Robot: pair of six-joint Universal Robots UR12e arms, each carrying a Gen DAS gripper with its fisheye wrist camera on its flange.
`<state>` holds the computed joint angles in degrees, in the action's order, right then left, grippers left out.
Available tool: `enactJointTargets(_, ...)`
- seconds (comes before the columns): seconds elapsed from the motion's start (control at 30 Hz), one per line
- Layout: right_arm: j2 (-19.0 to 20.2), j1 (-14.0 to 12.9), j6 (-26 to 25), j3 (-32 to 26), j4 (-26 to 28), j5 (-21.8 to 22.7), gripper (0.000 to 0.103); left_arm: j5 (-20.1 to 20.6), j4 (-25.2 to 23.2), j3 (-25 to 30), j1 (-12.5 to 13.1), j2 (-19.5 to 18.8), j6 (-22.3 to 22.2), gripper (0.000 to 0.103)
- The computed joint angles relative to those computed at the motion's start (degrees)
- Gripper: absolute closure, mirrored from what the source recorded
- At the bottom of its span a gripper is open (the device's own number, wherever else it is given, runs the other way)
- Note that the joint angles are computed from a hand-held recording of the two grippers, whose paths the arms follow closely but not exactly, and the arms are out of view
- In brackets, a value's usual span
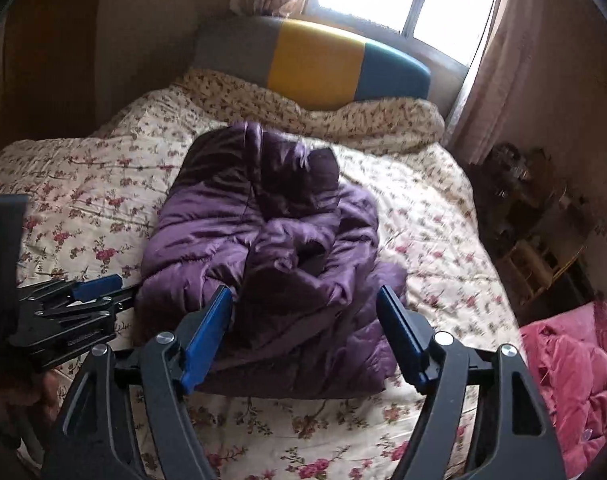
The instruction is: Fold large clothes
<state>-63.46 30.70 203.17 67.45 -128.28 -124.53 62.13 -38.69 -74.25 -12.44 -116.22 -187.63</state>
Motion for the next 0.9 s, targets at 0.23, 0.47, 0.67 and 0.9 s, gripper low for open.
enactJointTargets(0.23, 0.1, -1.0, 1.7, 1.0, 0.7, 3.7, 0.066, -0.1, 0.1, -0.8, -0.1, 0.5, 2.7, 0.061)
enactJointTargets(0.47, -0.2, -1.3, 4.1, 2.2, 1.7, 5.2, 0.077, -1.5, 0.1, -1.2, 0.0, 0.6, 5.0, 0.061)
enactJointTargets(0.67, -0.6, -1.4, 6.7, 3.3, 2.1, 5.7, 0.081, -4.8, 0.0, -1.1, 0.6, 0.3, 6.3, 0.061)
enactJointTargets(0.9, -1.3, -1.7, 9.9, 5.3, 2.0, 6.3, 0.084, -7.5, -0.9, -0.9, 0.8, 0.0, 8.7, 0.061)
